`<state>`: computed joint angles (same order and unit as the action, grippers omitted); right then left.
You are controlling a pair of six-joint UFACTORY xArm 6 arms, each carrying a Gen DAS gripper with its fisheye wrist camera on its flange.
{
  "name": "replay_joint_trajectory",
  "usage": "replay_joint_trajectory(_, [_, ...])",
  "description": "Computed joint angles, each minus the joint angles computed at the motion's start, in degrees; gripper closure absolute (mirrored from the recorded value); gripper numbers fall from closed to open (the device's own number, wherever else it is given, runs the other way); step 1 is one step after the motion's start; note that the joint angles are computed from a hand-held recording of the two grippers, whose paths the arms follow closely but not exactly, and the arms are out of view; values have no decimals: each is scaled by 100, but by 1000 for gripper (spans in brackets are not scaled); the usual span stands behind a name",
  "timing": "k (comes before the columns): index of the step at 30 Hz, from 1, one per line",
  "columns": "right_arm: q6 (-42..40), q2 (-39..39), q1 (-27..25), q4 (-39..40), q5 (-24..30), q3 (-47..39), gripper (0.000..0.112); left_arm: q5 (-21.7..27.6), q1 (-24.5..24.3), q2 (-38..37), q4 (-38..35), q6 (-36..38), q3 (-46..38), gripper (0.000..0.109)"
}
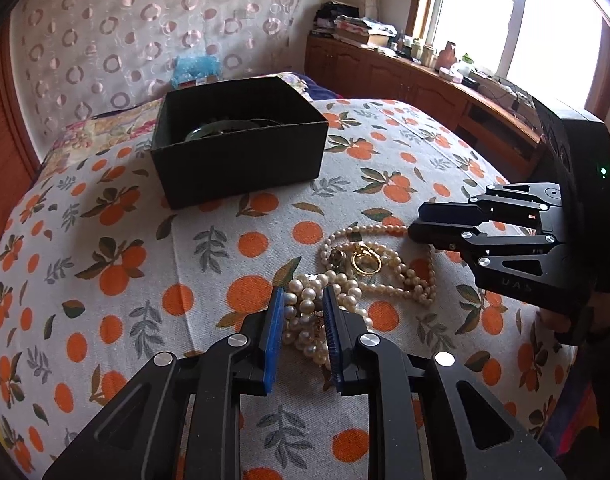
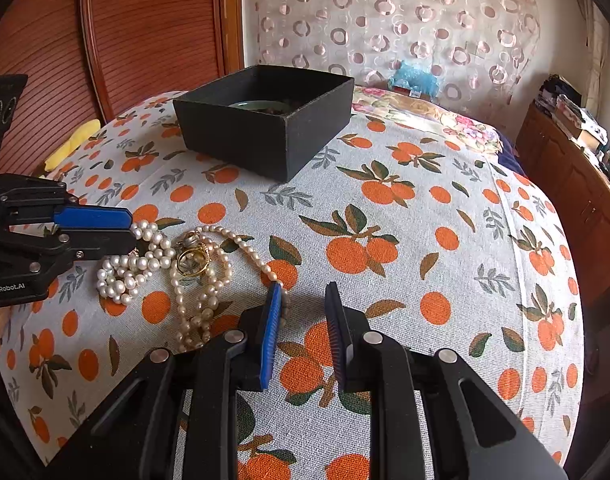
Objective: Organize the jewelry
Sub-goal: 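Grasp a pearl necklace with the left tool while the right grasps another pearl strand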
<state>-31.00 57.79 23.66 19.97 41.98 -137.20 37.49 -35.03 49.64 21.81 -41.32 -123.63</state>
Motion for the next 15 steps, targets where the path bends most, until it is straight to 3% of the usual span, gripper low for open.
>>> replay_joint_trajectory(4, [-1, -3, 1, 11, 1, 7, 88, 300, -50, 238, 85, 115, -426, 87])
replay_joint_trajectory(6, [-6, -5, -2, 13, 0, 9, 88, 296, -60, 237, 99, 117, -419, 91])
replay_joint_trajectory(7, [-5, -8, -1, 16, -3, 15, 88, 205, -54, 188, 75, 113, -322, 98])
replay_joint_trajectory(15, [-10, -13, 0, 20, -11, 28, 88, -367, -30, -639, 1010, -999, 781, 99])
